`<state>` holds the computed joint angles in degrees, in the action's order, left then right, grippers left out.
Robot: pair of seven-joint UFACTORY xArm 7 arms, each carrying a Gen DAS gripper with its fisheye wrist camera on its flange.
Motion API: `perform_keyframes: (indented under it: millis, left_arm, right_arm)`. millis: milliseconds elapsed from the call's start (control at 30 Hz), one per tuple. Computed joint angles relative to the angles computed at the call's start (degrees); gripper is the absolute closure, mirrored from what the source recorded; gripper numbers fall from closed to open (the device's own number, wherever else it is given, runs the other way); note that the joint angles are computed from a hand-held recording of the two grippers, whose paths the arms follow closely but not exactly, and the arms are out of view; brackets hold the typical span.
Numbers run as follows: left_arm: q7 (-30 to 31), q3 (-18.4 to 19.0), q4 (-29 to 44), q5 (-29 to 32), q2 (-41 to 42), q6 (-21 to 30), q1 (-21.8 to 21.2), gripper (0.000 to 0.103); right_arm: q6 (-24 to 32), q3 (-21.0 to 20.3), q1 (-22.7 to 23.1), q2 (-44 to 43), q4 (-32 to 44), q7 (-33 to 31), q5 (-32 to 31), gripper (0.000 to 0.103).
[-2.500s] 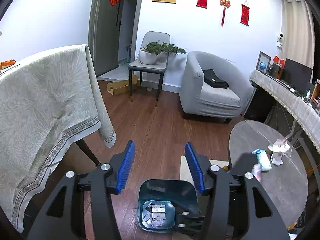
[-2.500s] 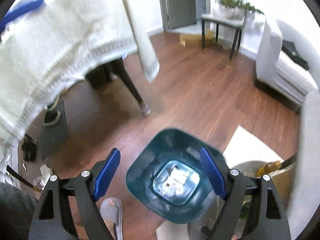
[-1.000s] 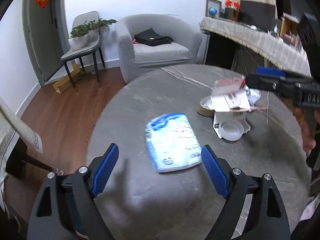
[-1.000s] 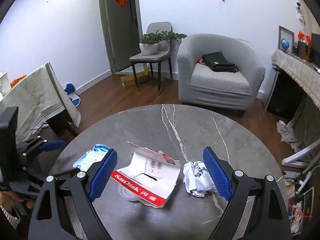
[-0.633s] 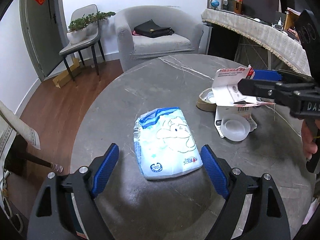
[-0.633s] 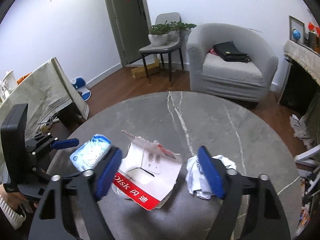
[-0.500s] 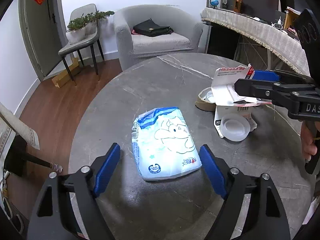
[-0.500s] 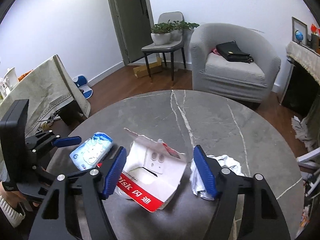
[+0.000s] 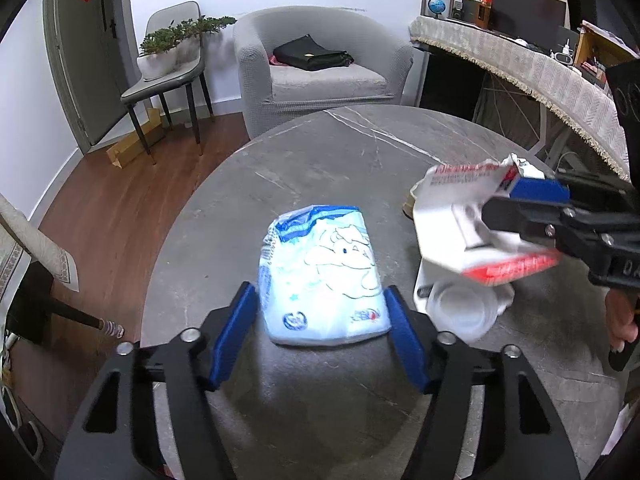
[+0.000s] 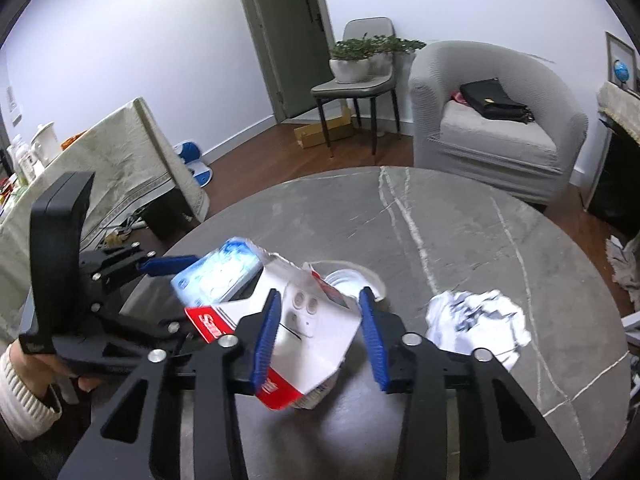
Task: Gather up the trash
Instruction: 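Grasp the blue wet-wipes pack with the left gripper while the right grasps the red-white SanDisk box, then carry the wet-wipes pack into the teal bin and open the left gripper while the right carries the SanDisk box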
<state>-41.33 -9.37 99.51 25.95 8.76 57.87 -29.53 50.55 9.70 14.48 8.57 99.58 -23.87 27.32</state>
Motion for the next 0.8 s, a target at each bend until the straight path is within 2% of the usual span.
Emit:
perform_keyframes:
  millis: [233,333,367,433,600,800]
  left_arm:
    - [0.04,0.0,-1.54,-0.19,-1.06,-1.28,0.53,0.048]
    - [-0.03,-0.05,-2.57,-0.5,-1.83,-1.95,1.04,0.05]
    - [-0.09,-0.11,-2.99,-0.84,-2.14,-2.4,1.28,0.05]
    - [-0.11,-0.22,-4.02,-2.2,-3.0,-3.45,1.92,0.051]
    - [0.49,-0.58,-6.25,-3.4,-5.2,-3.89,3.32,0.053]
    - [1.27,-1.04,-10.04,-4.32,-9.09,-5.17,5.47,0.053]
  right_arm:
    - [2.97,0.58,-0.7,-0.88,-0.58,-4.11,7.04,0.084]
    - [3.02,0.56,-0.05,-0.72,-0.32,-3.03,6.62,0.085]
    - [3.06,0.52,0.0,-0.73,-0.31,-2.99,6.6,0.088]
    - [2.66,0.5,0.29,-1.15,-0.9,-3.17,5.69,0.093]
    - [-0.31,0.55,1.68,-2.9,-2.54,-2.2,2.55,0.095]
    - [-5.36,0.7,4.74,-4.36,-2.63,3.74,-9.56,0.099]
